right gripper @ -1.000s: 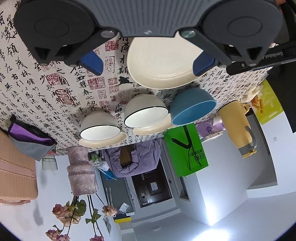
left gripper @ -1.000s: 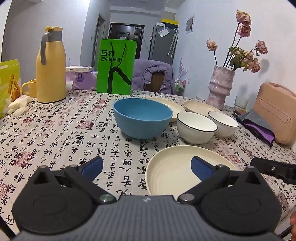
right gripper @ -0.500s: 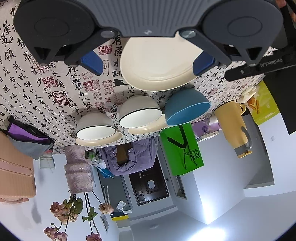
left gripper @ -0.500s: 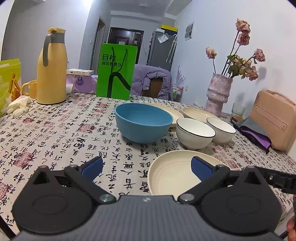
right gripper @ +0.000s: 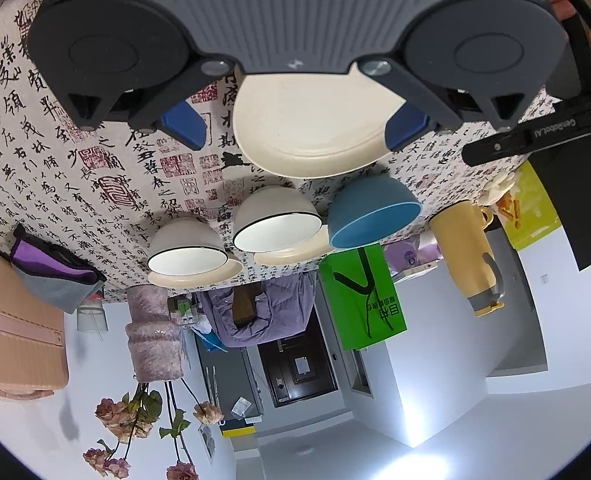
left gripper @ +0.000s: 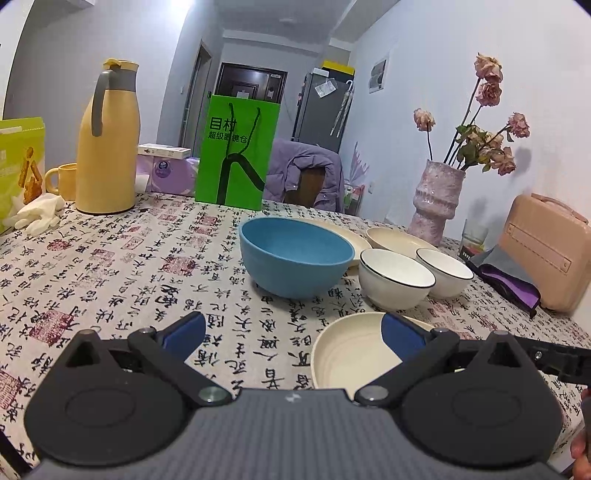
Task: Organize plates and bowls
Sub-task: 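Withdraw both open grippers from the cream plate, then move both open grippers toward the second cream plate beside the vase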
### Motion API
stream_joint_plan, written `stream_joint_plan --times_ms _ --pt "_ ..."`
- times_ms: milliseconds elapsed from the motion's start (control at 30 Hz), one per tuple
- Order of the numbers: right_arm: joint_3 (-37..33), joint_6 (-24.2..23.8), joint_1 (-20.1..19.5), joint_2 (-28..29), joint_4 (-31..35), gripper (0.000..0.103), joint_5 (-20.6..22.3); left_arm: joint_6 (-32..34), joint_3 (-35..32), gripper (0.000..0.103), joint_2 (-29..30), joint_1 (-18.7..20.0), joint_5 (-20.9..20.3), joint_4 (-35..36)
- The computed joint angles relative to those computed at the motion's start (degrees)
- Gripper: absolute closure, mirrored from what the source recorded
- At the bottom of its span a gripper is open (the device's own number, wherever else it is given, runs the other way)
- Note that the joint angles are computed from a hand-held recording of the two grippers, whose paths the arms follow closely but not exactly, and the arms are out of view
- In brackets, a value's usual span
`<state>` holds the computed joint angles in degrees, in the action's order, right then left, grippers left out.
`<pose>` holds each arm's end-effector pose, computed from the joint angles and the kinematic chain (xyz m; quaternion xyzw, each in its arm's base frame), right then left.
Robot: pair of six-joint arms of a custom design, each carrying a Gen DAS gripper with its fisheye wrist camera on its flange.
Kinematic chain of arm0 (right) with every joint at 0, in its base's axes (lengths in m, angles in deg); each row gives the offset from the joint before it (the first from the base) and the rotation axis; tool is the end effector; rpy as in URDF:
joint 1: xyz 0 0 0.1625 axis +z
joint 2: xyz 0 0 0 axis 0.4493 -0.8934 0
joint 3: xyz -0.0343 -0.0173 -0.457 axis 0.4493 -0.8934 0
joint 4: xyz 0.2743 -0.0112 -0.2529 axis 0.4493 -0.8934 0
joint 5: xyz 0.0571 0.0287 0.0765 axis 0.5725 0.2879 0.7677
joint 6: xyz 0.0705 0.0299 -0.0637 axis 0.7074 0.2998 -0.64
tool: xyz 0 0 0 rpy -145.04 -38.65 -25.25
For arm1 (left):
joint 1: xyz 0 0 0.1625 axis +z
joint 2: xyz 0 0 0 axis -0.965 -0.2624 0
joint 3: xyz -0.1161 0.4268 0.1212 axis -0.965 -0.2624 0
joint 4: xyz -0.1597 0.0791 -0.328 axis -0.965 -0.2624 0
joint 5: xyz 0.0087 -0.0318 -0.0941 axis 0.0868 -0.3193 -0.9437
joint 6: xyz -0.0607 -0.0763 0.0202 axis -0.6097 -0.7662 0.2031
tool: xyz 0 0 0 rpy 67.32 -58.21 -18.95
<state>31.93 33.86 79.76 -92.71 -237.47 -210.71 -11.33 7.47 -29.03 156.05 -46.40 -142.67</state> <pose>0.2655 -0.6227 -0.0488 0.0815 -0.8054 0.5325 0.2471 0.0358 -0.7105 0.2462 0.2974 0.8352 -0.4404 0.1417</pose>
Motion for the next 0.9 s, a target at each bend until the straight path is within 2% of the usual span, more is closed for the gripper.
stream_joint_plan --times_ms 900 --pt "-10.5 -1.3 0.3 0.2 8.2 0.000 0.6 -1.0 -11.0 0.000 1.9 -1.1 -0.5 5.4"
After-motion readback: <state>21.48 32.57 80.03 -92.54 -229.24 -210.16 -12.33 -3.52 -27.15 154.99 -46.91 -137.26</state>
